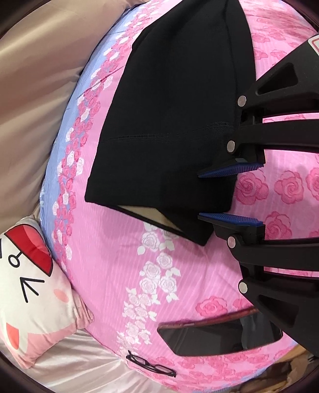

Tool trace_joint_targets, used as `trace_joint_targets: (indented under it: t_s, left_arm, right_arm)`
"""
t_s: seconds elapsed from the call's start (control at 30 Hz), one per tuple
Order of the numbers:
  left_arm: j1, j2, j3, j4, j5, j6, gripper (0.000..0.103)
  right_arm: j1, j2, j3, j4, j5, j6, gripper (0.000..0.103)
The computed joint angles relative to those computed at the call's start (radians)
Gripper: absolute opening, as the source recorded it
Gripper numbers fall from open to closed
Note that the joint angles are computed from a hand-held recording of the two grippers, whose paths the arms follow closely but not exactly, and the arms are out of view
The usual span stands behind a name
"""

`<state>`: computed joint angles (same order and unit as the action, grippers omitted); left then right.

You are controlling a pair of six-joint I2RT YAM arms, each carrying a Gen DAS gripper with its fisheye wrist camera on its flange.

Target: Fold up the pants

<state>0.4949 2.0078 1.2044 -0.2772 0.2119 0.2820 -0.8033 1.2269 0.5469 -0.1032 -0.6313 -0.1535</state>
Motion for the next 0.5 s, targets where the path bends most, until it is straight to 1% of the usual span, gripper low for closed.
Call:
trace_joint_targets:
  t_s: [0.03, 0.1, 0.13, 0.17, 0.2, 0.27, 0.3, 0.33, 0.37, 0.4, 0.43, 0.5]
  left_arm:
    - [-0.003, 0.004, 0.001, 0.005, -0.005, -0.004, 0.028]
    - [-0.005, 0.017, 0.009, 0.005, -0.007, -0.014, 0.028]
    - [-0.004, 0.024, 0.017, 0.0, -0.007, -0.021, 0.028]
    - [-0.005, 0.028, 0.022, -0.005, -0.009, -0.026, 0.028]
    - [-0.005, 0.028, 0.023, -0.008, -0.01, -0.028, 0.028]
    - [-0.01, 0.025, 0.024, -0.013, -0.027, -0.022, 0.029]
    - [-0.013, 0.024, 0.026, -0.017, -0.035, -0.019, 0.029]
    - [-0.015, 0.024, 0.027, -0.019, -0.04, -0.014, 0.029]
    - [-0.015, 0.025, 0.027, -0.018, -0.041, -0.009, 0.029]
    - [-0.014, 0.024, 0.023, -0.012, -0.039, -0.004, 0.03]
    - [-0.012, 0.026, 0.023, -0.01, -0.035, -0.003, 0.03]
    - [-0.004, 0.027, 0.021, -0.007, -0.021, 0.006, 0.03]
  right_arm:
    - [0.045, 0.066, 0.029, 0.012, 0.049, 0.003, 0.086]
    - [0.122, 0.18, 0.1, 0.009, 0.11, -0.015, 0.025]
    - [0.189, 0.208, 0.146, -0.004, 0.214, -0.02, 0.023]
    - [0.231, 0.189, 0.161, -0.001, 0.276, -0.034, 0.016]
    - [0.272, 0.124, 0.162, 0.006, 0.317, -0.061, 0.015]
    - [0.341, -0.098, 0.143, 0.02, 0.404, -0.123, 0.015]
    - [0.357, -0.162, 0.12, 0.03, 0.445, -0.143, 0.017]
    - [0.373, -0.217, 0.088, 0.042, 0.513, -0.227, 0.023]
    - [0.366, -0.222, 0.051, 0.061, 0.571, -0.267, 0.042]
    - [0.342, -0.196, 0.028, 0.067, 0.603, -0.285, 0.054]
    - [0.29, -0.138, -0.002, 0.072, 0.632, -0.303, 0.054]
    - [0.186, -0.066, -0.065, 0.096, 0.649, -0.307, 0.054]
